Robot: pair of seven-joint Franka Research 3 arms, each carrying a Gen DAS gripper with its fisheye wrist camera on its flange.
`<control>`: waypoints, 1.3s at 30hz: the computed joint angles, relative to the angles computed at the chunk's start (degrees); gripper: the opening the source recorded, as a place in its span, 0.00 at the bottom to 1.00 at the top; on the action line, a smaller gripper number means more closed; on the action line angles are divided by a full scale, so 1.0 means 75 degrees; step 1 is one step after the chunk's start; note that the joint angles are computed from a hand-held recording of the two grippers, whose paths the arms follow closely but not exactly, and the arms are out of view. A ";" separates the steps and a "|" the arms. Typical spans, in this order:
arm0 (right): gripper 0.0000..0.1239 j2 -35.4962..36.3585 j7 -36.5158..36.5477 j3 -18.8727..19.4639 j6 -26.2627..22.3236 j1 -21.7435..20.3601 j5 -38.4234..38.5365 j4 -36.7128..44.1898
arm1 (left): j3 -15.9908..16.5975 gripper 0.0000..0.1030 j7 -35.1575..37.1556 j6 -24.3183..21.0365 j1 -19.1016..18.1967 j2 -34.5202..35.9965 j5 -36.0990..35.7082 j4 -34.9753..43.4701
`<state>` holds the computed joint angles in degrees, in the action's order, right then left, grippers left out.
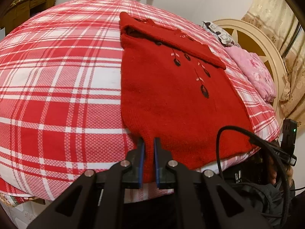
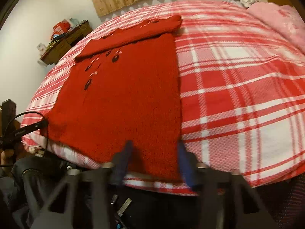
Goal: Fold small clothes
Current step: 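Grasp the sweater hem with the left tool while the right tool grasps it too, then lift the hem with both tools and carry it toward the collar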
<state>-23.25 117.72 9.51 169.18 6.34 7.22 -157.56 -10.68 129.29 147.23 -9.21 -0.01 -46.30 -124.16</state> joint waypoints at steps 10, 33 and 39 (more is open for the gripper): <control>0.05 -0.0066 -0.1114 -0.0865 0.1211 0.1003 0.1632 -0.0387 | 0.0006 0.09 0.0561 0.0237 0.0056 0.0132 -0.0666 0.0190; 0.05 0.0958 -0.1188 0.0788 0.2256 -0.1375 0.0825 0.1624 | -0.0659 0.08 0.0886 0.0084 0.0626 0.1409 -0.1704 0.2418; 0.05 0.1066 -0.1298 0.1089 0.2326 -0.1931 0.0626 0.2175 | -0.0783 0.08 0.0906 0.0241 0.0649 0.1617 -0.1831 0.2952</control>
<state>-15.26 107.99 17.68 186.62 -8.14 11.91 -141.25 -16.55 136.08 149.04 -4.35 12.11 -60.03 -102.02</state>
